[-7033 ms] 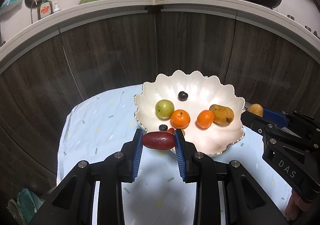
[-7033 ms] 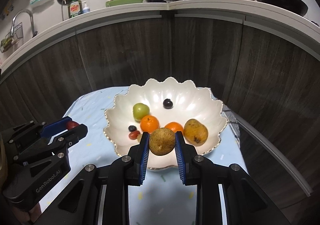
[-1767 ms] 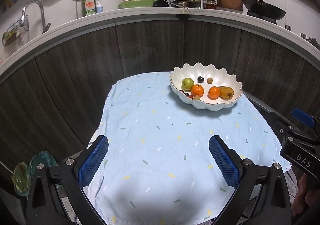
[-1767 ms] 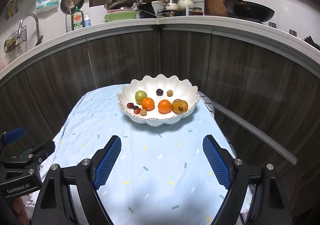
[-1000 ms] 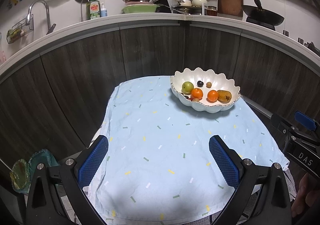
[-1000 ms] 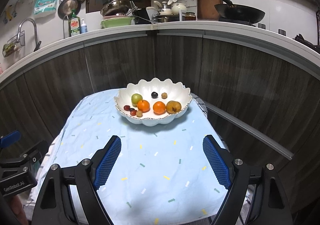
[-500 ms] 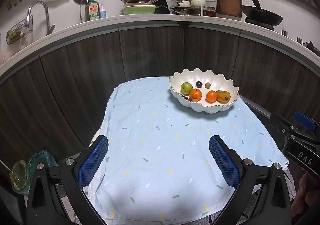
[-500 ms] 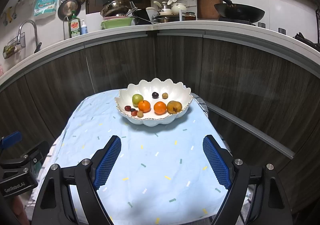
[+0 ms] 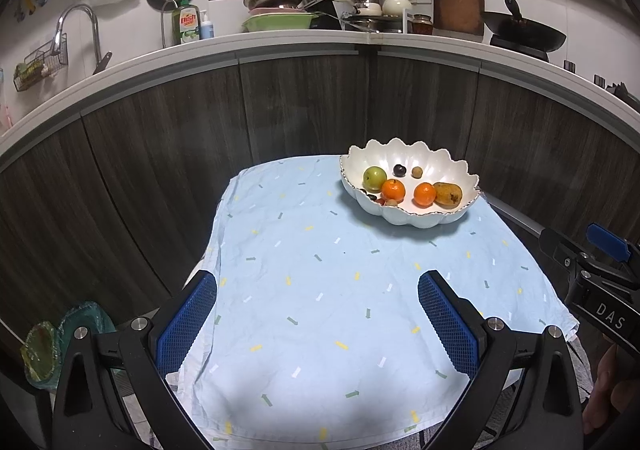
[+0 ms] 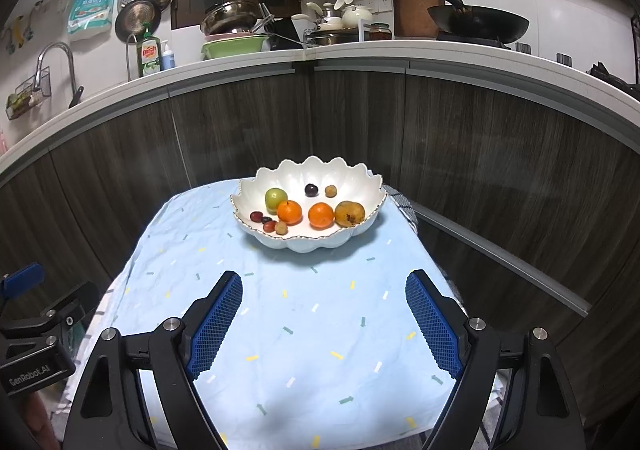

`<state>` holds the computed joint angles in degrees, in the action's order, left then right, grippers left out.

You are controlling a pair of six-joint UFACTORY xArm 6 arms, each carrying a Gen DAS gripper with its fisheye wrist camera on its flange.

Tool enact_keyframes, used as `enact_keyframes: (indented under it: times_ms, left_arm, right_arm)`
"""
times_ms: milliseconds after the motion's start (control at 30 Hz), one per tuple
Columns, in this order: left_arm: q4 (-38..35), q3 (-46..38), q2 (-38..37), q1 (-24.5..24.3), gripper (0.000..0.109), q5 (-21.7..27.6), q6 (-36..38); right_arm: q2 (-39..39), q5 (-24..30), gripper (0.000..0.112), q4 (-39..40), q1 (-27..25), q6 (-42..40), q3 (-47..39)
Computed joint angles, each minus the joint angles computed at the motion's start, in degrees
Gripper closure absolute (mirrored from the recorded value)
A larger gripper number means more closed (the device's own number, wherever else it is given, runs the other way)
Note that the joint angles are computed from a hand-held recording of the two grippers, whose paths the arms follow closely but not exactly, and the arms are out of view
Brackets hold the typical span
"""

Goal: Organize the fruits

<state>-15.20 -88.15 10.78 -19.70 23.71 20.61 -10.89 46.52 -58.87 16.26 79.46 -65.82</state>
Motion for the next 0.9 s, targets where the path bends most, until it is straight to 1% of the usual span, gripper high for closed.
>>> enact_keyframes:
  times_ms: [733, 900]
  left_arm:
    - [0.0, -1.0, 0.8, 0.0, 0.006, 1.3, 0.1]
    - [0.0, -1.1, 1.0, 0.0, 0.006, 1.3, 0.1]
  right_arm:
    - [1.8, 1.6, 0.028, 0.6, 1.7, 0.9, -1.7]
    - [1.9, 0.9, 0.028, 0.8, 1.1, 0.8, -1.5]
